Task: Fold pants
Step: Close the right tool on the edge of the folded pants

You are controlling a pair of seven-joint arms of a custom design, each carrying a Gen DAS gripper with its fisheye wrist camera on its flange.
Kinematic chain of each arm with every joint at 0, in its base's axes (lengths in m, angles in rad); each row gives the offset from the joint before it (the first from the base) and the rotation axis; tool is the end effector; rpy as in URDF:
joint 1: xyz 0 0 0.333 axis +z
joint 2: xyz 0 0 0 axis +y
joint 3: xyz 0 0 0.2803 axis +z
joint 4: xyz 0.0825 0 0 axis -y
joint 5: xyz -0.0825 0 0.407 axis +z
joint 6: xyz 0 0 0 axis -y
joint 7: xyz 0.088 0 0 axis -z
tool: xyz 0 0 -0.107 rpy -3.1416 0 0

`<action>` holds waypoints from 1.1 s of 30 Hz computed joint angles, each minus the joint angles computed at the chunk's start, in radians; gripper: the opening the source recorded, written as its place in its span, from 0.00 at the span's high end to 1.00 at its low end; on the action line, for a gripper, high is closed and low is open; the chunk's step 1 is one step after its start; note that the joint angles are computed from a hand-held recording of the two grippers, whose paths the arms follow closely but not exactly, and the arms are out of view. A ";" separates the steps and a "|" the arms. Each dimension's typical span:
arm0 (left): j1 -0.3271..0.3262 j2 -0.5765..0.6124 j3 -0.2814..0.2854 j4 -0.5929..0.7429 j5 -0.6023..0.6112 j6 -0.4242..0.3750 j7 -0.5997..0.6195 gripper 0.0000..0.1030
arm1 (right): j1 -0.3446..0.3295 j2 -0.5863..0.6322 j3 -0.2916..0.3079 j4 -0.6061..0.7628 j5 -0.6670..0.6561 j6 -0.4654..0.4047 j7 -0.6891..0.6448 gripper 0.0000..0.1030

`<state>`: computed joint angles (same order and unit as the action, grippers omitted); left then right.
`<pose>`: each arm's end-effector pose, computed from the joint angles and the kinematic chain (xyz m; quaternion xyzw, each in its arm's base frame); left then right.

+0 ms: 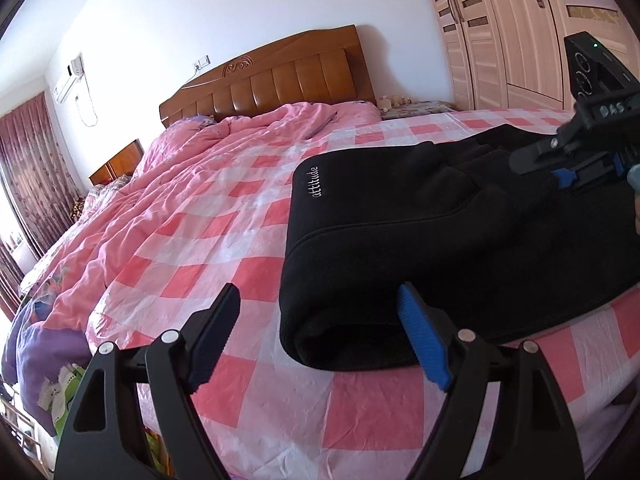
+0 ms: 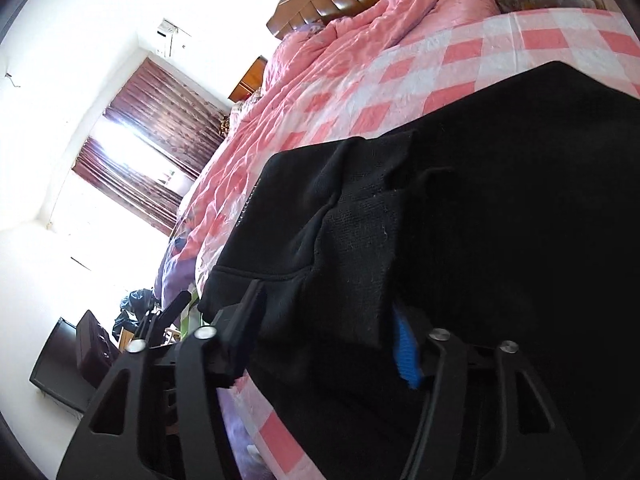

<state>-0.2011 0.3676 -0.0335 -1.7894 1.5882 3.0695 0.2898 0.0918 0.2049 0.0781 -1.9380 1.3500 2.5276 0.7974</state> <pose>0.6198 -0.2288 0.3459 -0.4515 0.7562 -0.3022 0.3646 0.6347 0.0971 0.3670 -0.5911 0.6482 0.0829 0.4728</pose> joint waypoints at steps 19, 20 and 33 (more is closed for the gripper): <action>0.045 0.008 -0.045 -0.017 -0.444 0.035 0.386 0.83 | 0.045 -0.155 -0.024 -0.061 0.166 0.025 -0.195 0.90; 0.049 -0.008 -0.048 -0.041 -0.487 0.054 0.441 0.84 | 0.048 -0.162 -0.030 -0.078 0.169 0.030 -0.199 0.90; -0.057 -0.026 0.048 -0.060 -0.176 0.021 0.258 0.80 | 0.046 -0.111 -0.030 -0.140 0.073 0.080 -0.119 0.90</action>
